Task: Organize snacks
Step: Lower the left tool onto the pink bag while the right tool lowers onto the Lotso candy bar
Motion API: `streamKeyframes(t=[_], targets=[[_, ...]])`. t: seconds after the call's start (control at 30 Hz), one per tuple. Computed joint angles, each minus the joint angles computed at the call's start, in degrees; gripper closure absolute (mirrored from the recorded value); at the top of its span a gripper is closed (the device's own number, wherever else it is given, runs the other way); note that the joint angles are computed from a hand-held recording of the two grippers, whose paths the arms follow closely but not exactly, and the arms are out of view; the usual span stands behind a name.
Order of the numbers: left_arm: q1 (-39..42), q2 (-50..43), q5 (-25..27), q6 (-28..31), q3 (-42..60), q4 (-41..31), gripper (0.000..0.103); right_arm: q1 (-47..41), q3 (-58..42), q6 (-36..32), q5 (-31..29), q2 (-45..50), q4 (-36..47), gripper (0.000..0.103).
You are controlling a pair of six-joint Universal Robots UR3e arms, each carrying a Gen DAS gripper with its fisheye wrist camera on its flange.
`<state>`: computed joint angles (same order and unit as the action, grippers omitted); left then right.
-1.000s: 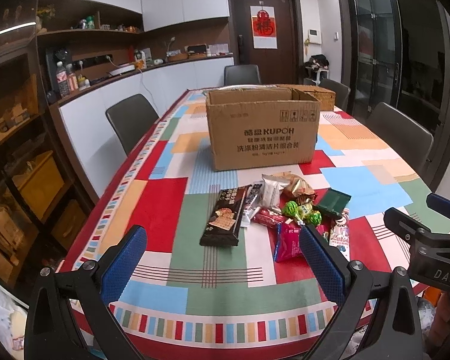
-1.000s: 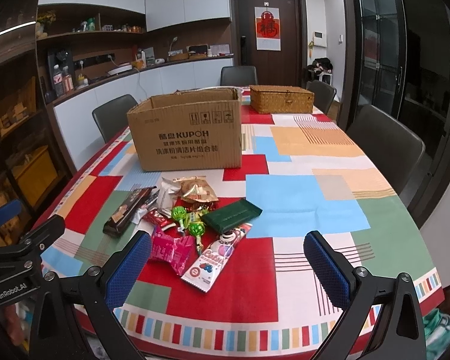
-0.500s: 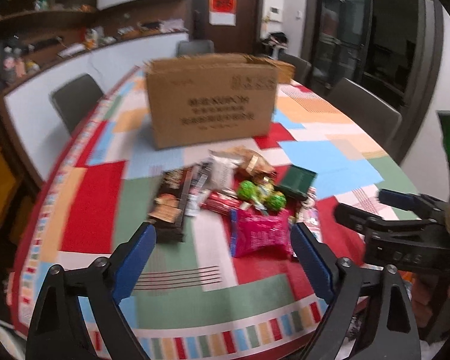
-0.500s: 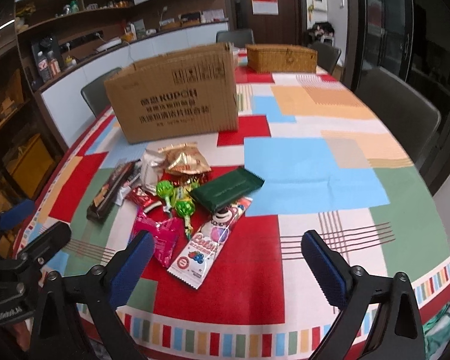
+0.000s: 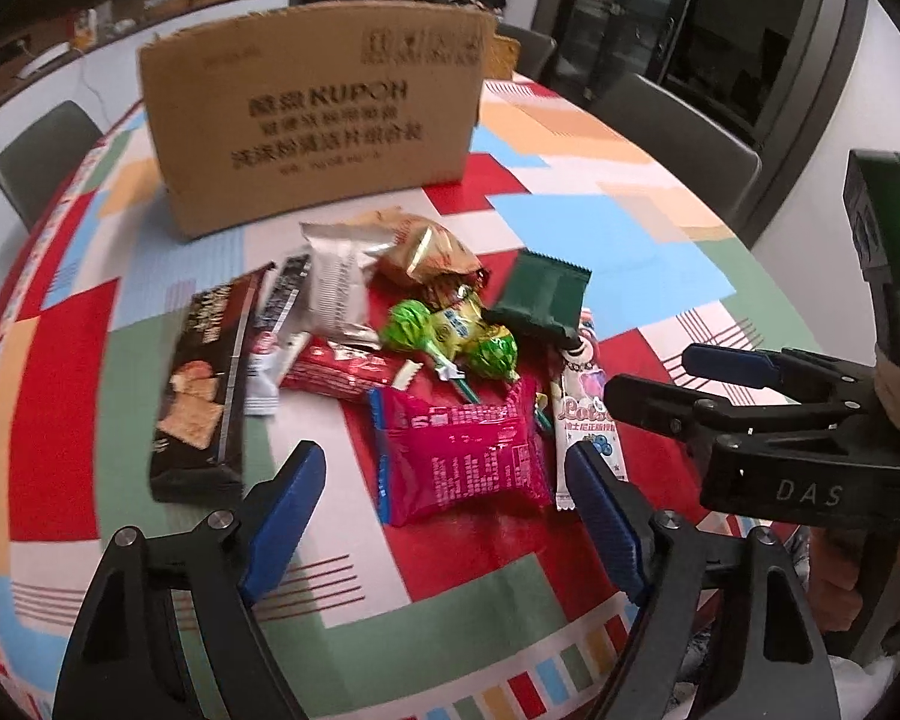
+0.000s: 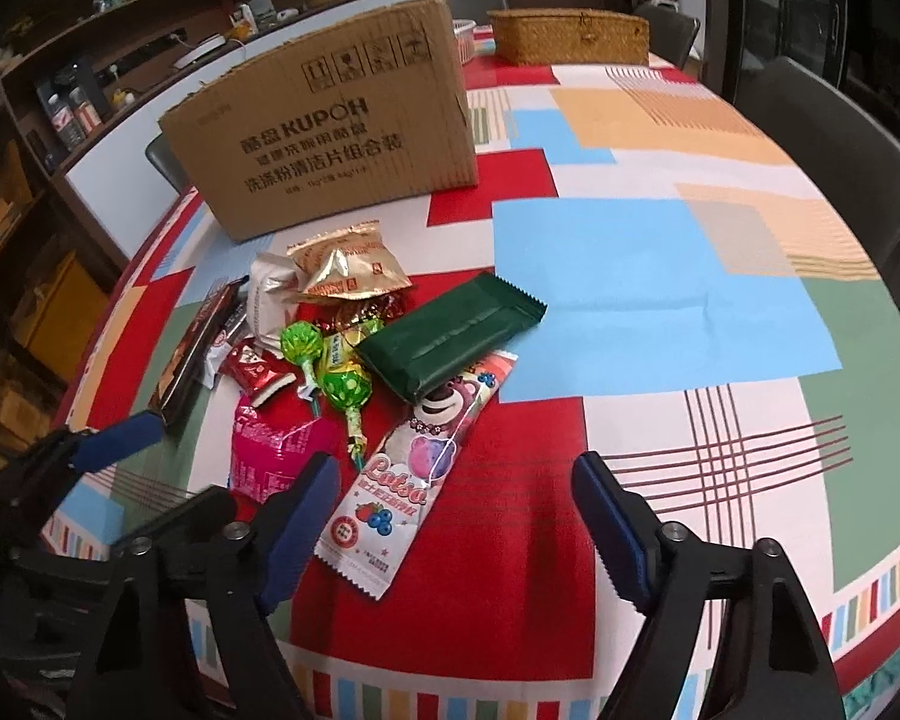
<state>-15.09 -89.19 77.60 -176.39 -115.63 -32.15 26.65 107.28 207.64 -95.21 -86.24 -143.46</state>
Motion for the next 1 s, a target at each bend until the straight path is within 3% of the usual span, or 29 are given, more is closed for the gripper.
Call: streamKeyframes(t=[0.4, 0.67, 0.83, 1.0], targets=[[0.8, -6.6, -2.4, 1.0, 4.3, -1.8, 0.028, -2.4, -1.8, -1.3, 4.4, 3.0, 1.4, 0.031], [2.5, -8.0, -5.4, 1.5, 4.3, -1.4, 0.041, -2.8, -4.2, -1.6, 6.0, 6.0, 2.2, 0.032], [4.2, -6.9, -7.0, 1.4, 2.8, -1.0, 0.050, -2.4, -6.0, -1.7, 5.0, 7.9, 2.2, 0.032], [4.7, -6.6, -7.5, 1.3, 2.5, -1.1, 0.052, -1.5, -8.6, -2.1, 2.5, 10.3, 2.9, 0.036]])
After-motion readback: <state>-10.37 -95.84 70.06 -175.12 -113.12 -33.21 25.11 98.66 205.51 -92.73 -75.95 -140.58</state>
